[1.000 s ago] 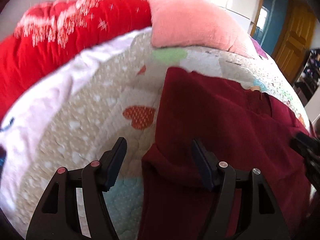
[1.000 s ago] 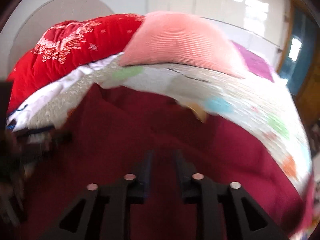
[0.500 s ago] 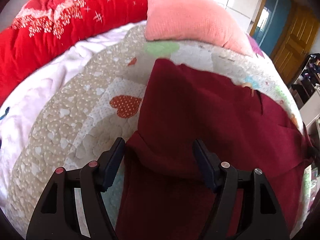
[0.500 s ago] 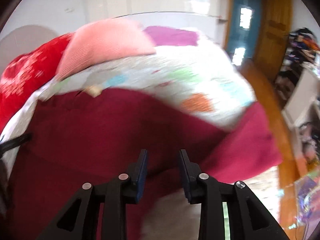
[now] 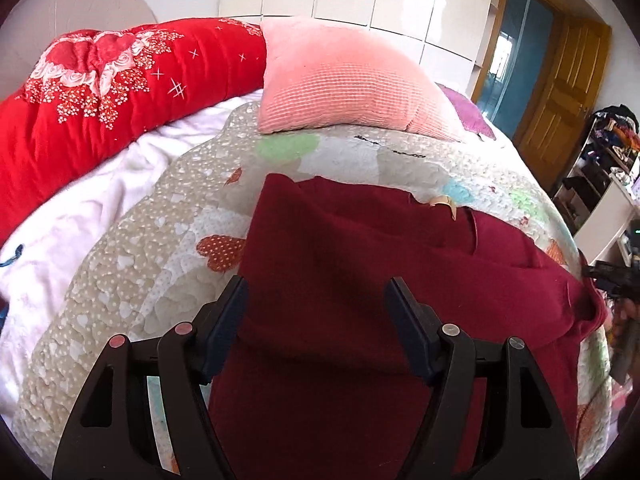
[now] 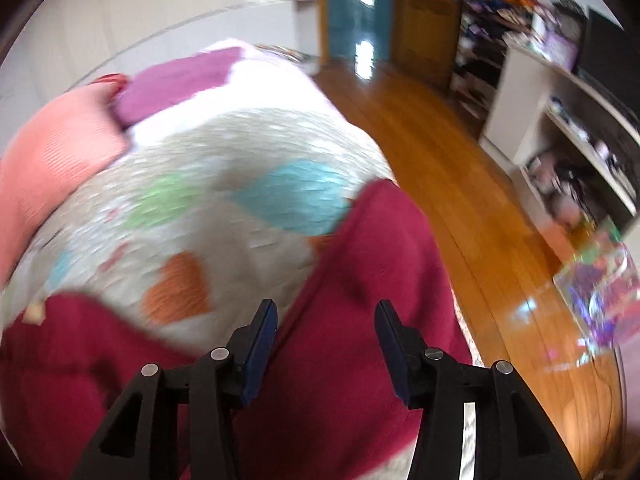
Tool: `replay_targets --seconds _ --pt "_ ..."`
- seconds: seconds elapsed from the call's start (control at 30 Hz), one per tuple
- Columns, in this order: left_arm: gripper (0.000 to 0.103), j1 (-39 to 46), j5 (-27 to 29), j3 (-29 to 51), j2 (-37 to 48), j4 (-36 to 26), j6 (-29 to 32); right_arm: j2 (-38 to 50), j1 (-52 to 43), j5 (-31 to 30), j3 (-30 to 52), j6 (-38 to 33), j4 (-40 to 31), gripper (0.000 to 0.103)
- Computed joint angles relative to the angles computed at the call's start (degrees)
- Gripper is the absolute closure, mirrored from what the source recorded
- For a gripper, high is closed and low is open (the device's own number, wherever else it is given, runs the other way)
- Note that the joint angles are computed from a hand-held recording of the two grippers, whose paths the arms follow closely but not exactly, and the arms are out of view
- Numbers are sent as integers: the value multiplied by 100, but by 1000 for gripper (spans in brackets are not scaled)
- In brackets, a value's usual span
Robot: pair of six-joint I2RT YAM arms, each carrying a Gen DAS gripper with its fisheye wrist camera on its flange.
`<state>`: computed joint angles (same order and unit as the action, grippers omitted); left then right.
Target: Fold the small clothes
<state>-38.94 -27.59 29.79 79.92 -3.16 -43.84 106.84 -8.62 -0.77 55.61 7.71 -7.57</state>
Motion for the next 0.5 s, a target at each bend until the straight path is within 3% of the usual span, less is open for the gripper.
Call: replay_targets --seconds 0.17,0.2,0.3,0.43,0.5 --pt "33 80 233 92 373 53 50 832 -306 -388 632 -30 141 49" --pt "33 103 286 71 402 92 60 862 -370 -505 662 -55 140 56" --pt "33 163 357 -2 362 136 45 711 -554 -781 649 -249 14 93" --pt "33 253 353 -174 -18 120 33 -74 -733 -1559 191 -596 -69 94" --pt "33 313 347 -246 -262 61 11 -926 -644 -2191 -243 -733 -93 94"
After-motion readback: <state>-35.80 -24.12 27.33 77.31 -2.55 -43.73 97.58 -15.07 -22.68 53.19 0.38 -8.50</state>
